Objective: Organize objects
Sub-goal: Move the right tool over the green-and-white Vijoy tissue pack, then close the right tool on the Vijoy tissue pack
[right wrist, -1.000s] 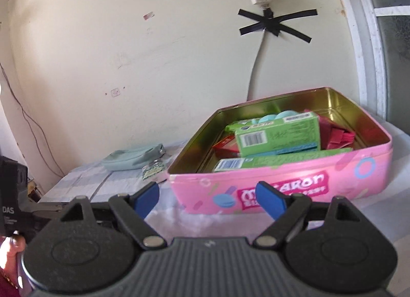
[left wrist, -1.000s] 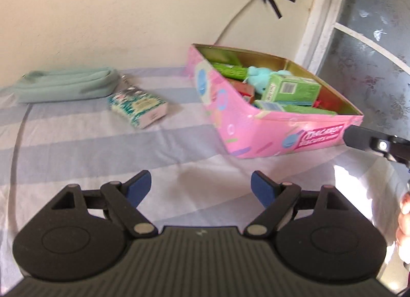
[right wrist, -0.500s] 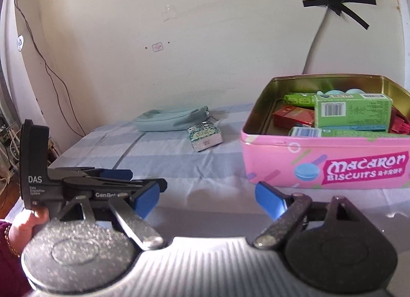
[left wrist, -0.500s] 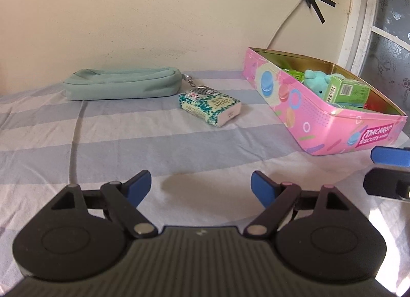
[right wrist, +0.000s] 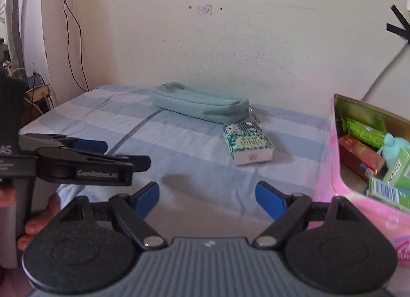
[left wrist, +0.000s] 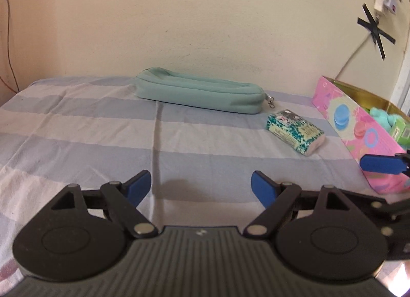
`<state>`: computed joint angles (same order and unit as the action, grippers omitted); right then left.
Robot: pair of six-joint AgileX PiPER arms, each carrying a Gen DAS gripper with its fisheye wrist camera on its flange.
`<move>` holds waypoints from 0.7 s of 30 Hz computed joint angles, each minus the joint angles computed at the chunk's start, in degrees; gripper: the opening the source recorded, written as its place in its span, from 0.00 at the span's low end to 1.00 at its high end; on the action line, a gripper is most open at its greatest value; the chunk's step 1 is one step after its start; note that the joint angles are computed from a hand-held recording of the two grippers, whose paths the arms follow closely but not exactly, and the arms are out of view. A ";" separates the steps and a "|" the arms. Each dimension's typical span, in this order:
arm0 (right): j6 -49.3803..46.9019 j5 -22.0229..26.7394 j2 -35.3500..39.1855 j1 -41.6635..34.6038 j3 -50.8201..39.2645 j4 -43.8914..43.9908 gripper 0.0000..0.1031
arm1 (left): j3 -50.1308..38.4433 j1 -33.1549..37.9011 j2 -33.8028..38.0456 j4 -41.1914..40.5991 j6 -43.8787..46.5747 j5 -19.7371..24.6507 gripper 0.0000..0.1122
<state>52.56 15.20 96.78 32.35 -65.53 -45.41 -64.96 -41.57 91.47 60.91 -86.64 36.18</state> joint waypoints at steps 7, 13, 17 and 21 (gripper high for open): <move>-5.83 8.01 16.90 -2.16 -21.54 0.73 0.87 | 0.46 2.83 -0.76 -4.59 -0.41 -2.35 0.78; -19.58 10.50 24.62 -7.06 -31.70 20.43 0.83 | 0.72 2.93 -0.81 -4.80 -0.28 -3.20 0.82; -21.85 4.51 19.39 -7.95 -22.67 22.56 0.56 | 1.51 3.42 -1.25 -4.59 -0.55 -4.88 0.83; -36.92 -3.34 9.61 -7.20 -7.05 33.17 0.55 | 7.06 8.47 -4.79 -8.73 2.45 -23.20 0.83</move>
